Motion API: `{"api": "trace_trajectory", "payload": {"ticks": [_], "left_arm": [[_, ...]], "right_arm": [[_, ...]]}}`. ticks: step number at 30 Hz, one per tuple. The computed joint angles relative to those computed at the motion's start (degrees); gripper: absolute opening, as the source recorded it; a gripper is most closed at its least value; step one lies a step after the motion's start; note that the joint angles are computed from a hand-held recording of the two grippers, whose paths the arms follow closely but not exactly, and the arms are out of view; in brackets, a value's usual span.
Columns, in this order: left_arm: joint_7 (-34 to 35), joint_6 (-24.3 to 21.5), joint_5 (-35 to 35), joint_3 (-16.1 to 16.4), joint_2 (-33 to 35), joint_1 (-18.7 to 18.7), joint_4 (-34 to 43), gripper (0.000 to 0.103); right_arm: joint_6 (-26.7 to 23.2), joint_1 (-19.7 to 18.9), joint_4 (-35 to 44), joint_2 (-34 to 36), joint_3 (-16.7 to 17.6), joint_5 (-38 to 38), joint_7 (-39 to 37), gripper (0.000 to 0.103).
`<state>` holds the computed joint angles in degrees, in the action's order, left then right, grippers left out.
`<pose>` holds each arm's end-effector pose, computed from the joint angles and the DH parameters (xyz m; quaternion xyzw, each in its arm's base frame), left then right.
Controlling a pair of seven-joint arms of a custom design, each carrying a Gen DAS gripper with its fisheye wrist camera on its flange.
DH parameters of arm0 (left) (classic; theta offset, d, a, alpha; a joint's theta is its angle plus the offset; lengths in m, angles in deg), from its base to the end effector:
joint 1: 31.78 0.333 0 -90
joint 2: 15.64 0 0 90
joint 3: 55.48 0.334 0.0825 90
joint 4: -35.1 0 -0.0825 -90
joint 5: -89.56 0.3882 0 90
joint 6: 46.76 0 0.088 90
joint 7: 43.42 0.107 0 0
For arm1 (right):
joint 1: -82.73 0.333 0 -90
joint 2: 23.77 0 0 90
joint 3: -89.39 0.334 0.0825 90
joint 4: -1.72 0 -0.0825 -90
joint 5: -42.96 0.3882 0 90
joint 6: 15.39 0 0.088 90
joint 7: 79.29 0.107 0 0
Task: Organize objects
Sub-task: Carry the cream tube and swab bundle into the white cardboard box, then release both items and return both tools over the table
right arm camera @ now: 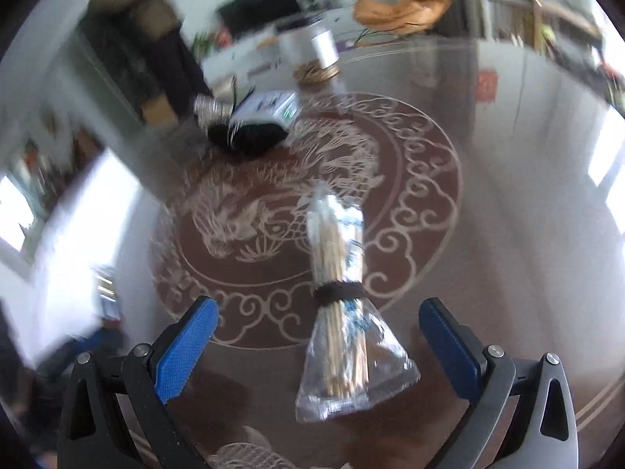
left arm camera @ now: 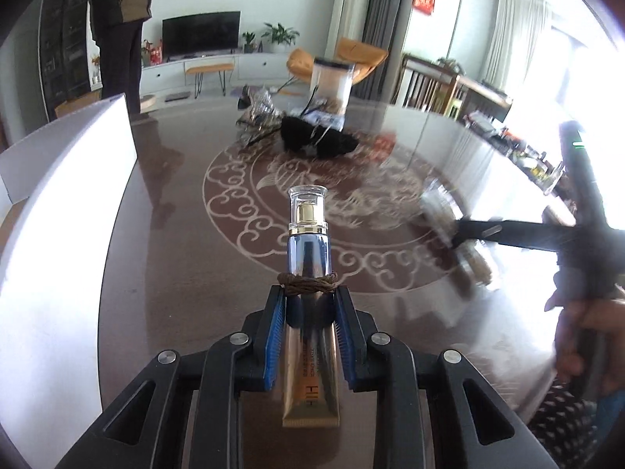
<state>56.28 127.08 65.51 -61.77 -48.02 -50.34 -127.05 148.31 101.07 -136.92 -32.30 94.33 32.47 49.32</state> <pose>0.3532 -0.1302 0.4542 -0.5824 0.7198 -0.3366 0.1715 0.4679 0.2132 0.4470 -0.6400 0.7105 -0.1241 0.2647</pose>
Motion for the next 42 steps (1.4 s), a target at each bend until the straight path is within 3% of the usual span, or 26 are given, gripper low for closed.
{"api": "trace_trajectory", "payload": {"ticks": [1, 3, 5, 7, 11, 15, 20, 23, 25, 29, 31, 32, 33, 34, 36, 38, 42], "left_arm": [[0.34, -0.08, -0.46, 0.82, -0.82, -0.91, -0.16, 0.025], [1.07, -0.47, -1.38, 2.3, -2.73, -2.34, -0.59, 0.025], [1.76, -0.92, -2.23, 3.35, -5.56, -3.14, -1.37, 0.025], [2.36, -0.98, -2.63, 3.8, -9.02, -3.07, -2.49, 0.025], [3.65, -2.28, -2.91, 5.24, -16.49, -2.62, -4.23, 0.025], [5.07, -7.75, -2.75, 7.16, -26.25, 0.06, -4.86, 0.025], [7.27, -16.94, -1.09, 10.24, -34.82, 9.12, -2.89, 0.025], [8.5, -21.18, 0.12, 12.55, -34.08, 16.01, -0.91, 0.025], [8.99, -22.5, 1.48, 12.83, -31.65, 21.38, 0.0, 0.025], [10.02, -26.25, 3.47, 14.27, -23.6, 29.13, 2.33, 0.025], [8.57, -28.89, 6.78, 11.99, -17.78, 34.96, 4.3, 0.026], [7.41, -29.59, 8.31, 10.53, -15.82, 37.23, 4.95, 0.027], [5.72, -30.55, 10.12, 9.1, -13.6, 39.67, 5.82, 0.035], [4.0, -31.7, 11.51, 8.31, -11.71, 41.57, 6.57, 0.057], [0.96, -32.48, 12.63, 7.91, -10.28, 43.52, 6.84, 0.078], [-0.4, -30.28, 11.73, 8.57, -11.17, 43.19, 6.04, 0.079], [-4.24, -23.71, 13.32, 4.8, -14.59, 43.07, 3.9, 0.079]], "right_arm": [[-3.24, -0.72, 2.51, 1.66, 1.22, -3.6, 0.82, 0.096], [-9.2, -0.7, 6.46, 4.78, 2.02, -7.94, 1.28, 0.049], [-12.04, -1.36, 7.3, 5.19, 3.0, -13.51, 5.23, 0.03], [-11.08, -0.09, 5.72, 3.47, 1.68, -11.97, 6.21, 0.03], [-8.0, 0.83, 2.8, -1.97, 2.64, -12.61, 8.55, 0.03], [-3.67, 4.7, 3.11, -5.45, 2.95, -6.79, 4.74, 0.03], [0.79, 13.43, 11.23, -1.11, 2.88, 5.04, -6.73, 0.03], [2.0, 18.58, 18.57, 4.78, 3.32, 16.89, -18.35, 0.03], [1.0, 19.25, 25.22, 10.51, 5.59, 22.71, -23.45, 0.03], [-2.46, 19.37, 35.84, 19.69, 9.13, 17.35, -21.06, 0.031], [-4.74, 20.83, 40.5, 24.07, 8.99, 12.57, -17.52, 0.034], [-6.19, 21.51, 42.2, 25.57, 8.63, 10.34, -15.74, 0.046], [-8.35, 22.2, 44.45, 27.29, 8.35, 8.22, -14.45, 0.065], [-9.18, 22.58, 45.19, 28.03, 8.21, 6.63, -13.63, 0.07], [-7.65, 22.84, 43.53, 27.38, 7.68, 3.65, -12.01, 0.074], [-4.77, 22.47, 39.91, 25.16, 6.99, 1.17, -10.09, 0.081], [2.96, 23.8, 30.12, 18.2, 0.84, -13.07, 4.24, 0.096]]}}
